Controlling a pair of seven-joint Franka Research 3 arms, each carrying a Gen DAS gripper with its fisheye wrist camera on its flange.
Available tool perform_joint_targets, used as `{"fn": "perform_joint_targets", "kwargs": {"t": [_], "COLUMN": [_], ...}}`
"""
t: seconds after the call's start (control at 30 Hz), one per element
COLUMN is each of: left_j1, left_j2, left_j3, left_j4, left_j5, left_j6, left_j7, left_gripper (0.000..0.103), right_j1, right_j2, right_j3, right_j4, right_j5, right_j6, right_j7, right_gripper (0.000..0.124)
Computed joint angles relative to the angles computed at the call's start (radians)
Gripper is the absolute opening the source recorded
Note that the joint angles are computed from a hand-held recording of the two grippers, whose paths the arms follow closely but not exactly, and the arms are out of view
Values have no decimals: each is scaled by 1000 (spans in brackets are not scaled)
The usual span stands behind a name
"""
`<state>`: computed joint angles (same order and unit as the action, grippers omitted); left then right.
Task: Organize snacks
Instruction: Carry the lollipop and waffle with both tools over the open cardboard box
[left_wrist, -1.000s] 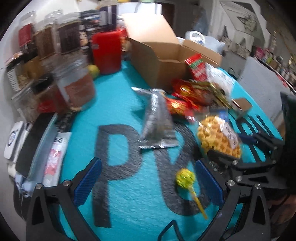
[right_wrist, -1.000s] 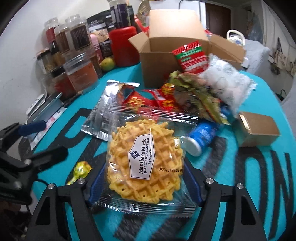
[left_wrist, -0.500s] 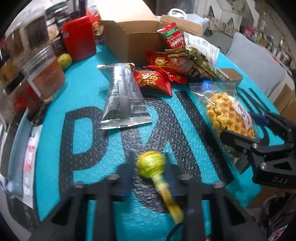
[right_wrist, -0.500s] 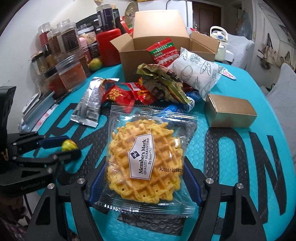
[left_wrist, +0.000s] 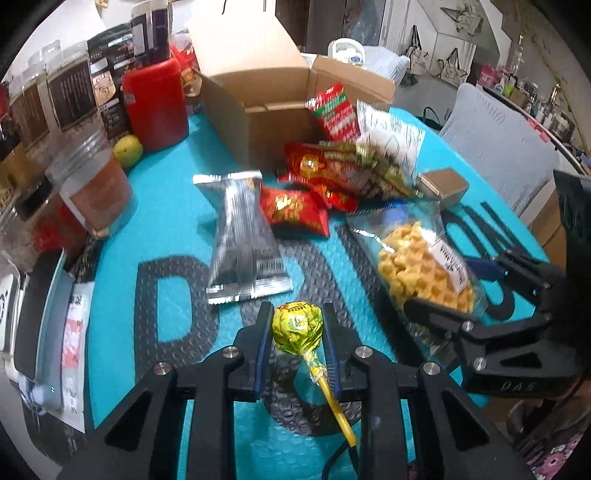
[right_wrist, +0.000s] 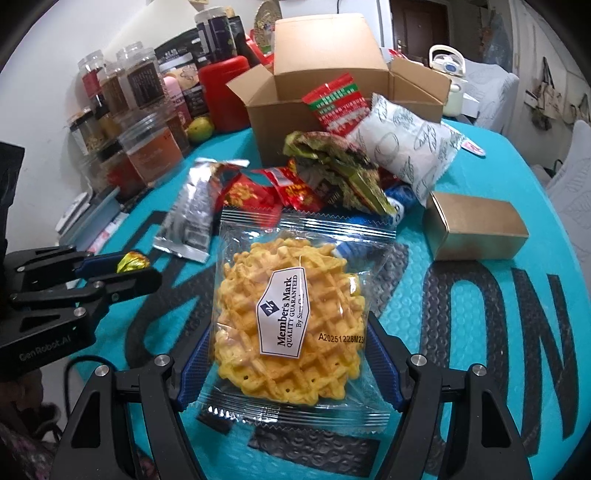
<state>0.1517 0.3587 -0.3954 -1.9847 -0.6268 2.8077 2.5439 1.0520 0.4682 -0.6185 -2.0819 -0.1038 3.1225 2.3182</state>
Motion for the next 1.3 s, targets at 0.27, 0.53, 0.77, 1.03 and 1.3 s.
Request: {"fn": "perform_joint_targets", "kwargs": {"t": [0.27,0.53,0.77,1.03,1.3], "left_j1": [0,-3,7,7,-47], "left_j2": [9,52,111,214,339], "left_j3": [-18,-34,-84,-151,-157], "left_j4": [70,174,287,451,652], "left_j5": [-45,-56,-61,-10,139], "left_j6": [-6,3,37,85,87], "left_j7": [17,14,36,39,-75], "left_gripper": [25,25,25,25,25], "right_j1": [54,47,8,44,-150], "right_j2": [-18,-23,-23,38,62], "right_j3": [-77,-112,-124,-228,-79], "right_j4": [11,65,132,216,352], "right_j5": [-10,-33,-63,-28,16], "right_j6": [16,14,22,27,17], "right_j7": [0,-53,-102,-147,-245], "right_gripper": [75,75,75,75,75]}}
